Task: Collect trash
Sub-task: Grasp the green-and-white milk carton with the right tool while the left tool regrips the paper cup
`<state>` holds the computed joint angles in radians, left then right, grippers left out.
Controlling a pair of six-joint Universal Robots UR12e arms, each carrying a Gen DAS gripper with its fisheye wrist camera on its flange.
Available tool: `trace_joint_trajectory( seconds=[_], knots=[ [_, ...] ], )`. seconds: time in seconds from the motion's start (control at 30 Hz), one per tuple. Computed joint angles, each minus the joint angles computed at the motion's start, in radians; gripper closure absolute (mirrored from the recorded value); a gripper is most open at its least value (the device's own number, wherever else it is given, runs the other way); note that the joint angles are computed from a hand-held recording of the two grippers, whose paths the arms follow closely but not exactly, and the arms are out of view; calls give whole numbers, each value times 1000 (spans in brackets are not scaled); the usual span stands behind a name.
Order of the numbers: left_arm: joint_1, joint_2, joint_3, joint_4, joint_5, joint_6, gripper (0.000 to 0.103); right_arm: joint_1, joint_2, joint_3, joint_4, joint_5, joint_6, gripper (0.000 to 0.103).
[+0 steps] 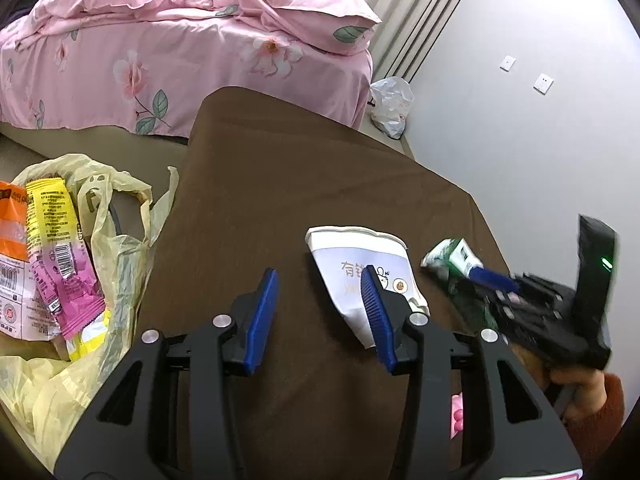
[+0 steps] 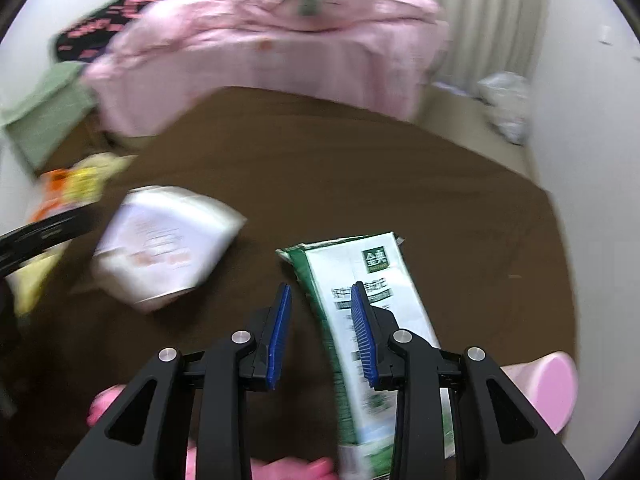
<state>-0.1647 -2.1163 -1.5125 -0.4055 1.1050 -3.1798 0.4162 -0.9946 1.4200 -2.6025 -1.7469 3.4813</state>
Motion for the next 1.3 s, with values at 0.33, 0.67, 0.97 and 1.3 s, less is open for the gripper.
trace_joint_trajectory(
  seconds=[0.33,0.67,0.97,1.3],
  knots=[
    [0,2,-7,14,6,-12,60,12,-23,-2,94,-102,-139,49],
    [-3,-3,-3,3,20,-2,58,-46,23,-82,227,3,-122,42],
    [-5,-5,-1,-6,12,11,57,-66,20,-70,182,84,-72,51],
    [-8,-3,12,-83,-54,20,52,-17,-63,81,-196,-63,-46,52]
  ],
)
